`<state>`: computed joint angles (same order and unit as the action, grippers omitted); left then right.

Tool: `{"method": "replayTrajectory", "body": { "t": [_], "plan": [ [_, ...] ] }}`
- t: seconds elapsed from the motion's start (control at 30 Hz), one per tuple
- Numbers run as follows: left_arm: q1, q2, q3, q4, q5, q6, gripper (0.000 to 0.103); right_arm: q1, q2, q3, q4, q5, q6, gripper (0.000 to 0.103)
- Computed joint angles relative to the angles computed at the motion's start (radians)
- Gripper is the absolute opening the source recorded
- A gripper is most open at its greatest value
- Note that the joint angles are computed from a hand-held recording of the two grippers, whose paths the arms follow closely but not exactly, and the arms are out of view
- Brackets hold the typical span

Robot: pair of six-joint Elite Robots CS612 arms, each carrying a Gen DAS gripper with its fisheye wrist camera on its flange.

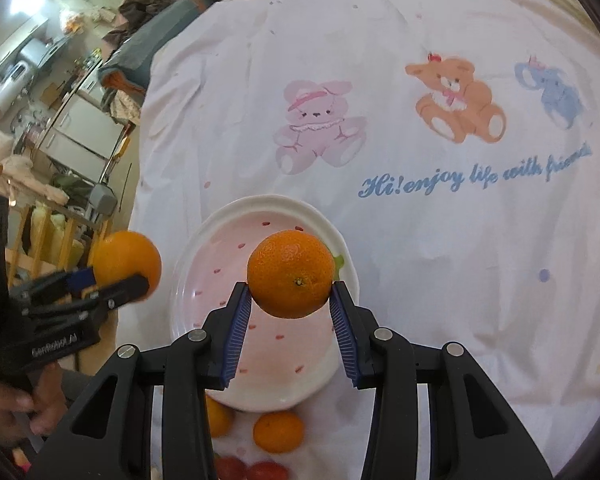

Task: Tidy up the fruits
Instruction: 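Carry the tangerine onto the pink plate and open the right tool while the left tool carries the orange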

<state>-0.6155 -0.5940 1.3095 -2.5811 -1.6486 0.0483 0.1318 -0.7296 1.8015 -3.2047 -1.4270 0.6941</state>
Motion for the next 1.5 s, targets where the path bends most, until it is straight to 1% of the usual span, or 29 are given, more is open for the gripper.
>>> {"method": "replayTrajectory", "body": {
  "t": [0.17,0.33,0.4,0.47,0.53,0.73,0.83,0.9,0.93,0.97,1.03,1.13,1.23,1.37,1.4,1.43,1.47,1.5],
  "plan": [
    [0.006,0.023,-0.034,0.046,-0.011,-0.028,0.051,-0.001,0.032,-0.052,0.081,0.003,-0.032,0.043],
    [0.007,0.036,-0.045,0.051,0.009,-0.035,0.051,0.0,0.06,-0.097,0.147,0.005,-0.053,0.043],
    [0.011,0.04,-0.051,0.063,0.006,-0.049,0.051,-0.005,0.071,-0.102,0.142,0.031,-0.032,0.043],
    [0.018,0.044,-0.062,0.086,-0.02,-0.071,0.051,-0.009,0.078,-0.107,0.143,0.05,-0.013,0.043],
    [0.022,0.045,-0.065,0.101,-0.036,-0.081,0.051,-0.007,0.083,-0.116,0.159,0.05,-0.024,0.043],
    [0.021,0.043,-0.064,0.105,-0.046,-0.081,0.051,0.0,0.095,-0.143,0.18,0.032,-0.051,0.043],
    [0.018,0.042,-0.063,0.097,-0.047,-0.075,0.051,0.003,0.101,-0.151,0.187,0.03,-0.054,0.046],
    [0.017,0.04,-0.059,0.088,-0.042,-0.074,0.051,0.0,0.103,-0.149,0.178,0.043,-0.054,0.047],
    [0.017,0.041,-0.059,0.088,-0.042,-0.075,0.051,-0.004,0.104,-0.145,0.166,0.056,-0.046,0.05],
    [0.017,0.041,-0.06,0.089,-0.042,-0.075,0.051,-0.008,0.105,-0.14,0.143,0.07,-0.033,0.055],
    [0.017,0.042,-0.061,0.092,-0.041,-0.076,0.051,-0.012,0.105,-0.131,0.114,0.077,-0.013,0.061],
    [0.016,0.044,-0.065,0.1,-0.04,-0.082,0.051,-0.014,0.102,-0.124,0.1,0.082,-0.007,0.061],
    [0.016,0.045,-0.066,0.101,-0.04,-0.086,0.051,-0.018,0.098,-0.112,0.071,0.101,0.025,0.061],
    [0.017,0.048,-0.067,0.09,-0.059,-0.084,0.051,-0.018,0.082,-0.093,0.032,0.075,0.043,0.061],
    [0.015,0.05,-0.07,0.089,-0.066,-0.081,0.051,-0.019,0.077,-0.085,0.019,0.071,0.059,0.062],
    [0.014,0.054,-0.076,0.088,-0.078,-0.074,0.051,-0.021,0.071,-0.075,0.008,0.071,0.077,0.066],
    [0.015,0.057,-0.081,0.09,-0.092,-0.071,0.051,-0.023,0.062,-0.06,-0.003,0.069,0.096,0.068],
    [0.016,0.062,-0.09,0.094,-0.11,-0.073,0.051,-0.024,0.053,-0.046,-0.016,0.062,0.113,0.068]
  ]
}}
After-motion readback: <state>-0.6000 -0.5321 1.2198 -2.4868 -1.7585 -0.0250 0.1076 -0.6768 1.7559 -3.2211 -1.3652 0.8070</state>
